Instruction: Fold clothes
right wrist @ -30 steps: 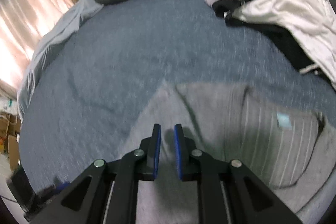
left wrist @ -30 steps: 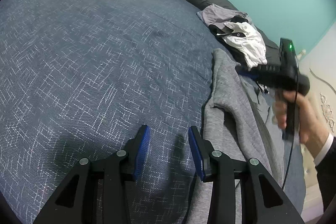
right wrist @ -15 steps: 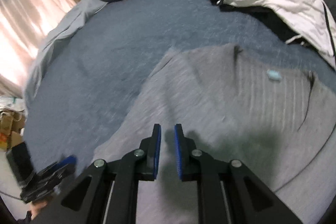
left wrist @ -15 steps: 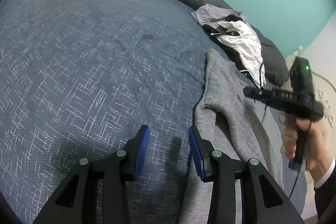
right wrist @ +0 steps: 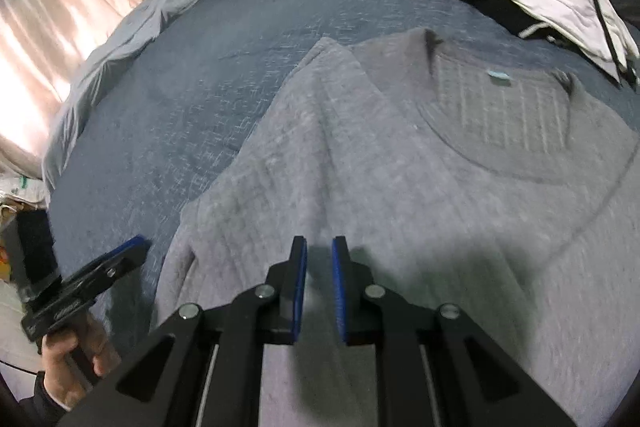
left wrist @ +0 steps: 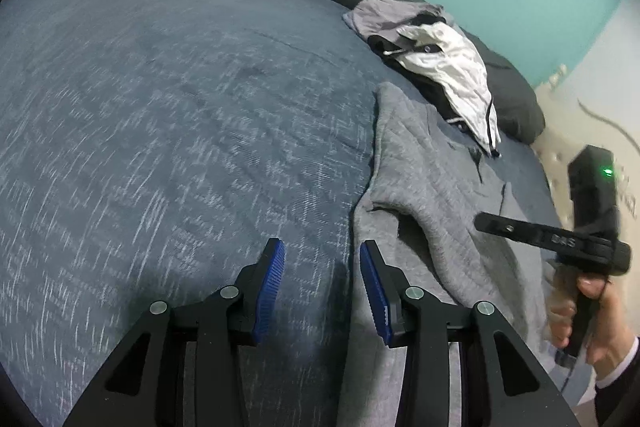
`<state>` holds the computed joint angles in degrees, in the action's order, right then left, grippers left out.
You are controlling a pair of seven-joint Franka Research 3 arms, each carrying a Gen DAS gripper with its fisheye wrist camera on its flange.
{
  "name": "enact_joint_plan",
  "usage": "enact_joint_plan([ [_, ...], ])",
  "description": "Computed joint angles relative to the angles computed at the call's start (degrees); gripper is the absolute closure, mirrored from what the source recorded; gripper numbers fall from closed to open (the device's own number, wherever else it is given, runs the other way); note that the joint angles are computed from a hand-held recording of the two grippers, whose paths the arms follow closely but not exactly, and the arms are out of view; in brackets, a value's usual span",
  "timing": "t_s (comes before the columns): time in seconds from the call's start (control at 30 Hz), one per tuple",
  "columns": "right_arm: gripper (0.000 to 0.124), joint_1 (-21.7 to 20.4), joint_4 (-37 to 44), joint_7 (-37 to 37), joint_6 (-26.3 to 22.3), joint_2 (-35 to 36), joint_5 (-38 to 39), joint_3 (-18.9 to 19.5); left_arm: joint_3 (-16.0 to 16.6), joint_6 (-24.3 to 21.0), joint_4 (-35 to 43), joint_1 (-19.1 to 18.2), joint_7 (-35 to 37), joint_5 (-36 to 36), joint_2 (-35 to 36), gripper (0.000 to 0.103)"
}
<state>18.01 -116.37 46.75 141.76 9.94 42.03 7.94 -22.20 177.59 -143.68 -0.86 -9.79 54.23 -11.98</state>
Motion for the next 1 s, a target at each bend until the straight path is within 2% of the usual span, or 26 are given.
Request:
enact_joint_plan([
  [0.2,0.112,-1.4,-4.8,-2.7,-0.2,-3.7,5.7,-0.8,2.0,-2.9,4.4,-3.2,4.9,-0.5,4.3,0.059],
  [0.4,0.112,-1.9,-6.0,-2.2,-1.4,-5.5,5.2,-2.2,4.4,-6.6,8.1,-6.3,0.0,5.9,7.6,0.059],
  [0.57,0.112,-2.0,-6.9,-3.2,-1.6,-6.4,5.5,-2.6,7.3,-7.3,10.1,-8.6,4.1,4.5,9.7,0.059],
  [0.67,0.112,-2.0,-7.2,-3.1,-1.6,-6.4,4.9,-2.7,8.5,-5.9,10.4,-8.9,2.2,7.0,10.4,0.059],
  [0.7,0.112,-2.0,-7.4,-3.0,-1.5,-6.5,4.6,-2.8,8.7,-5.7,10.4,-9.0,1.6,7.7,10.5,0.063],
  [0.8,0.112,-2.1,-7.9,-2.7,-1.4,-6.7,4.5,-3.0,9.1,-5.7,10.4,-9.4,1.0,8.8,10.4,0.095],
  [1.0,0.112,-2.4,-8.0,-1.4,-1.7,-6.4,4.9,-3.1,9.2,-5.9,9.3,-9.3,-1.6,9.4,9.1,0.1],
])
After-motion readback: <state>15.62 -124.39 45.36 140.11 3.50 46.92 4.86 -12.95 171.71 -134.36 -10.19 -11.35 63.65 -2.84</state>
